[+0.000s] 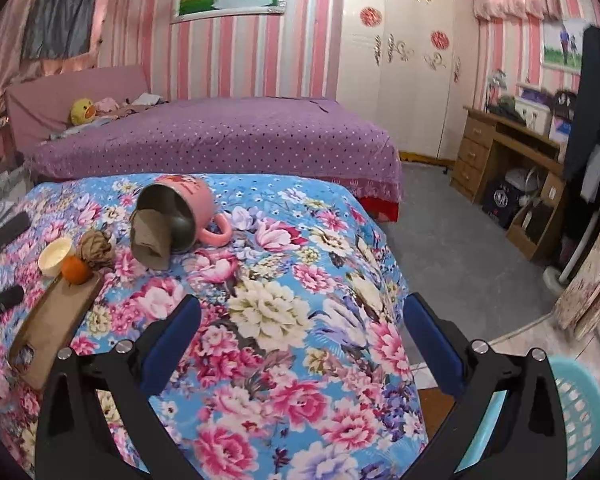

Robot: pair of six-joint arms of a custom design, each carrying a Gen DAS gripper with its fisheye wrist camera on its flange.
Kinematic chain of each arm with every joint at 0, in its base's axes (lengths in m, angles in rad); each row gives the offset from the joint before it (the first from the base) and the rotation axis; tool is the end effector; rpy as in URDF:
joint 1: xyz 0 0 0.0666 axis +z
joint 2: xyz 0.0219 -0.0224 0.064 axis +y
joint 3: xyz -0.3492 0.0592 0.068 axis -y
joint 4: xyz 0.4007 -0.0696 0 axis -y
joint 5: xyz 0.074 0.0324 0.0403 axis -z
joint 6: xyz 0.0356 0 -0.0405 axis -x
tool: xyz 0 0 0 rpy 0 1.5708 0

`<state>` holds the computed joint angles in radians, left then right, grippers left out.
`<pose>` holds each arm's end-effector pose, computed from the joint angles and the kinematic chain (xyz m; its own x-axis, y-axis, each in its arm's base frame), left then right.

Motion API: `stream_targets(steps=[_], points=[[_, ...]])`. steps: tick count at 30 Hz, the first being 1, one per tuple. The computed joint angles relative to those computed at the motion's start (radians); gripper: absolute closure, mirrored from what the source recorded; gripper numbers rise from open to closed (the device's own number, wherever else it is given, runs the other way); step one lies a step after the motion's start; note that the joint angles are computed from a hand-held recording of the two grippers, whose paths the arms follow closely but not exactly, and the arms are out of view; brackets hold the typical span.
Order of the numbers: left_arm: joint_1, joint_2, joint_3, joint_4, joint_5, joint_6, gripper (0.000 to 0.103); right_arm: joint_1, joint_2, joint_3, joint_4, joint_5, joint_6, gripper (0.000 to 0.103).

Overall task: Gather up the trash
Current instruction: 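Grasp the orange with the left gripper while the right pulls the bread slice from the pink mug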

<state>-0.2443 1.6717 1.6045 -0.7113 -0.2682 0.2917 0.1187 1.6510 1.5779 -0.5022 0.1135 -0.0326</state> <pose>0.5858 -0.1367 0.3681 -0.6670 -0.1195 -0.7354 -0.1479 0.9886 -0.0265 0.6052 0.0677 0.3843 -0.5407 -0.0319 -0.8406 -0.0057 0.9994 -0.0342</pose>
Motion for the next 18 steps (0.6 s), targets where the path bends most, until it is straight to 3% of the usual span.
stream_targets(steps=[5,15,18], points=[[-0.001,0.041,0.057,-0.029,0.055,0.042,0.008,-0.014,0.044,0.055,-0.085,0.004,-0.057,0.004],[-0.023,0.185,0.250,-0.128,0.121,0.035,0.044,-0.040,0.074,0.084,-0.102,-0.035,-0.117,0.004],[-0.024,0.212,0.284,-0.146,0.126,0.039,0.047,-0.046,0.088,0.099,-0.114,-0.050,-0.142,0.004]])
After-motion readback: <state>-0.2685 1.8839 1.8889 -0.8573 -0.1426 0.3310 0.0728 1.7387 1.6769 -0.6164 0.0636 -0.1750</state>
